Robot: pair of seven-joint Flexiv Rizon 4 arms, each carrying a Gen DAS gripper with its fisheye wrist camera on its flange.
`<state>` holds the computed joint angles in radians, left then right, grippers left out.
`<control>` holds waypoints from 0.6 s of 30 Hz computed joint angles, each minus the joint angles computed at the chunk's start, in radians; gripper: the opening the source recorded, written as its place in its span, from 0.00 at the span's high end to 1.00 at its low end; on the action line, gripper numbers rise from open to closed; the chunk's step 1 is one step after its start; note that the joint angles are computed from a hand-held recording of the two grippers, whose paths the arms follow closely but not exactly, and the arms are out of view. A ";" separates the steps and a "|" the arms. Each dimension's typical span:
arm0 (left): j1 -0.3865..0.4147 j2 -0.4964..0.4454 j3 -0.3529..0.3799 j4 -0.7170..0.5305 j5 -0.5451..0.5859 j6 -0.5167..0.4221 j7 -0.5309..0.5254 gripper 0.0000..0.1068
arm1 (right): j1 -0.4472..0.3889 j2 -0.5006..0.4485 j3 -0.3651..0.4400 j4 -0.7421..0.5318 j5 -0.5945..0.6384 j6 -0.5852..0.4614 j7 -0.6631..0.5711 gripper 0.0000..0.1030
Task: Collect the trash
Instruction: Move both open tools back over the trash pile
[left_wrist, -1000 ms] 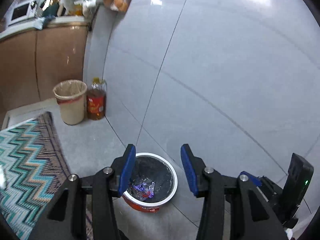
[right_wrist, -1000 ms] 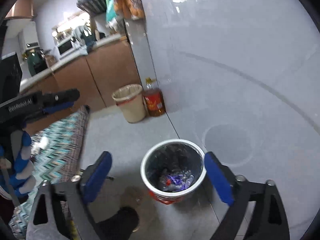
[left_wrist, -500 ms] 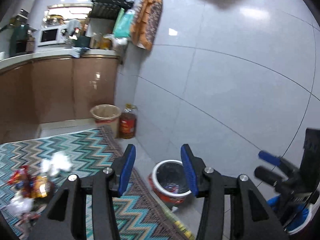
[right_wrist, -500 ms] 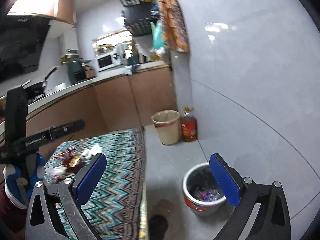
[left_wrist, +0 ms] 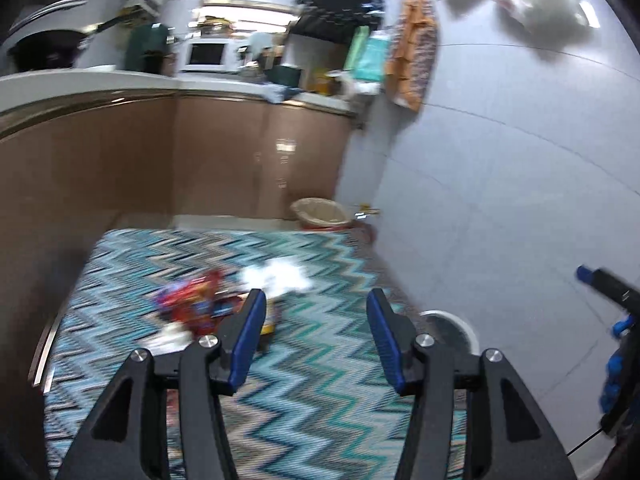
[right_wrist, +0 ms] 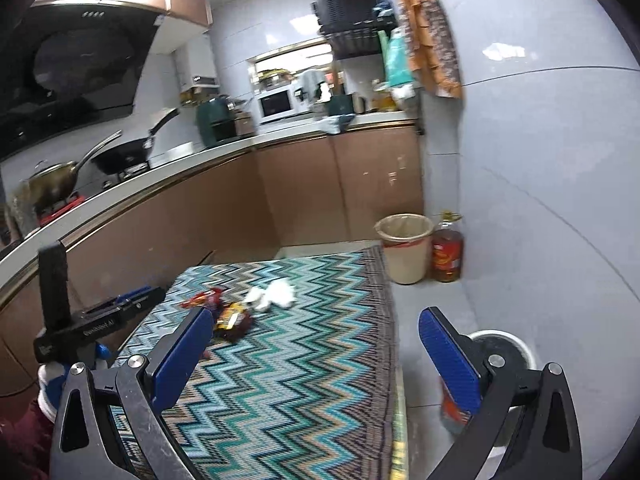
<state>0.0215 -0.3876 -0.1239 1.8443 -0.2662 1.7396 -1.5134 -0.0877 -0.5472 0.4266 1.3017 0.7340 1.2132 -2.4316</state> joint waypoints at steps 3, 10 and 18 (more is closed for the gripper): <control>0.038 0.012 0.025 0.061 -0.006 0.004 -0.009 0.53 | 0.036 -0.022 -0.001 -0.016 -0.027 -0.017 0.003 0.00; 0.165 -0.021 -0.030 0.119 -0.035 -0.033 -0.025 0.53 | 0.131 -0.123 -0.027 -0.105 -0.140 -0.106 0.070 0.01; 0.253 -0.108 -0.128 0.069 -0.069 -0.070 0.008 0.57 | 0.218 -0.258 -0.050 -0.258 -0.265 -0.211 0.153 0.04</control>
<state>0.2741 -0.4954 -0.2518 1.9136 -0.3348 1.6696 -1.5058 0.1306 -0.8048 0.3765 1.0440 0.4692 1.0026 -2.2785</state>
